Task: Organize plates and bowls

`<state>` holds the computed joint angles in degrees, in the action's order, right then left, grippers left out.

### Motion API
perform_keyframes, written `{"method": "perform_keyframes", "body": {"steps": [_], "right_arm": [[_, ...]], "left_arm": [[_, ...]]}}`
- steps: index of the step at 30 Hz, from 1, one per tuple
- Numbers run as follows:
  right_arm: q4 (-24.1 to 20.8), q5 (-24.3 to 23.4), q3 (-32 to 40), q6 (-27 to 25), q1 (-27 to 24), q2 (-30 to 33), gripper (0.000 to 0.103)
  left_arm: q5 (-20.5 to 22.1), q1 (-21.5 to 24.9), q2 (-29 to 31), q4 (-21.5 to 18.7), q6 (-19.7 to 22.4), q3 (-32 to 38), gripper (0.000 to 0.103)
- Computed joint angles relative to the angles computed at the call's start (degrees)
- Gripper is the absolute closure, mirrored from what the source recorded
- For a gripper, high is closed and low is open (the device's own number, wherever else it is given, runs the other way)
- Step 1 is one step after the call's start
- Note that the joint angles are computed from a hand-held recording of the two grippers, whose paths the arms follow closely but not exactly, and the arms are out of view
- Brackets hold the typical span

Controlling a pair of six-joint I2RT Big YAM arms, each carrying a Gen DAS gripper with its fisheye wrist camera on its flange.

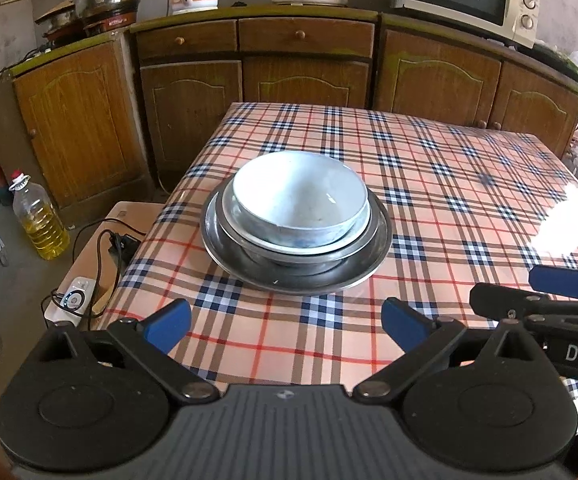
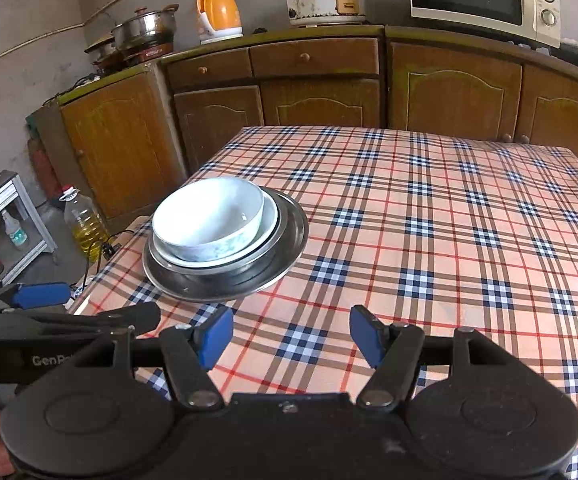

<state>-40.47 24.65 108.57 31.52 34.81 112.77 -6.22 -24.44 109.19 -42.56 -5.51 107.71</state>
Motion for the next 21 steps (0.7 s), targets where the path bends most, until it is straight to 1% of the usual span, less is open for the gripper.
{"method": "perform_keyframes", "body": {"steps": [11, 17, 21], "right_arm": [[0.7, -1.0, -0.4, -0.1, 0.0, -0.1, 0.025], [1.4, -2.0, -0.1, -0.6, -0.1, 0.2, 0.025], [1.5, -2.2, 0.0, -0.6, -0.1, 0.3, 0.025]], "left_arm": [[0.6, 0.1, 0.6, -0.7, -1.1, 0.5, 0.0], [-0.2, -0.2, 0.9, -0.6, -1.1, 0.8, 0.0], [0.0, 0.0, 1.0, -0.6, -1.4, 0.8, 0.0]]}}
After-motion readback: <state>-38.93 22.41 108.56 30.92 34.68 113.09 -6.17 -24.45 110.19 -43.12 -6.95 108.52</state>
